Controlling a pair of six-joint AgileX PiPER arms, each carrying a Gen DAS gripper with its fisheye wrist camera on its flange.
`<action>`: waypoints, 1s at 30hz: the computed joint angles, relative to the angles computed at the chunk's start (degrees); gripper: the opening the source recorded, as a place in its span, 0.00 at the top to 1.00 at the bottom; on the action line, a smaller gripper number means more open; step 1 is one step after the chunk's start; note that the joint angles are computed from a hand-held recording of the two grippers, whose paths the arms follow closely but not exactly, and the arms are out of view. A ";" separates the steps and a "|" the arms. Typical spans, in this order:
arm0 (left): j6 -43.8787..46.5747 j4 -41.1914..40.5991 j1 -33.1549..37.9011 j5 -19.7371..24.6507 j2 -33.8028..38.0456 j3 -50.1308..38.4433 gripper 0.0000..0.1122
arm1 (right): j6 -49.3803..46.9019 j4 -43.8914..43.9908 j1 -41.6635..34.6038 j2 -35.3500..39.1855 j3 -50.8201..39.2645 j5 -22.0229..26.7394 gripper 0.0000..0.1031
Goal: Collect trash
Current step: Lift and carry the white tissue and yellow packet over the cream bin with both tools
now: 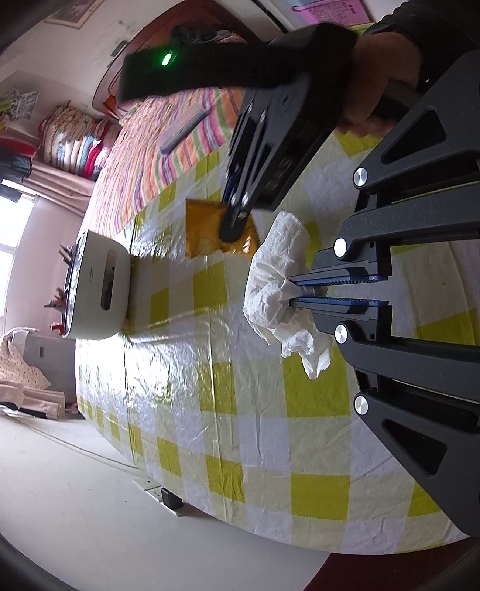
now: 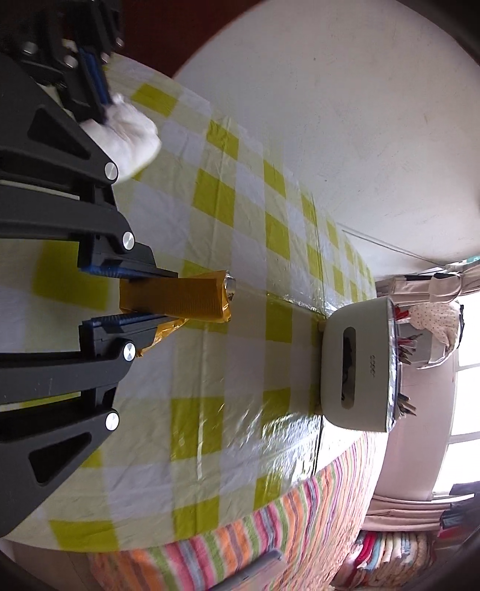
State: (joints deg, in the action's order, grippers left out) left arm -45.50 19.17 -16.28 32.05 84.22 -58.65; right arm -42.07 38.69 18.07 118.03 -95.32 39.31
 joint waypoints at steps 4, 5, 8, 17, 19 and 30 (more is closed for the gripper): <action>-1.73 1.41 -2.18 0.53 0.50 -0.67 0.95 | -7.60 6.11 -4.13 -7.04 10.89 -1.72 0.85; -2.02 1.64 -2.65 0.67 0.57 -0.83 0.95 | -8.97 6.94 -4.79 -8.25 12.62 -2.20 0.85; -3.44 2.82 -4.39 1.19 0.86 -1.37 0.95 | -14.50 10.69 -7.26 -12.71 19.16 -3.37 0.85; -5.33 4.20 -8.72 2.58 2.49 -3.99 0.95 | -26.11 20.32 -15.60 -20.20 30.41 -0.72 0.85; -6.25 4.85 -9.66 2.96 3.06 -4.60 0.95 | -27.76 21.52 -16.66 -21.10 31.97 -0.42 0.85; -8.30 6.50 -14.07 4.80 6.65 -8.16 0.95 | -34.00 24.48 -23.72 -24.21 37.69 2.37 0.85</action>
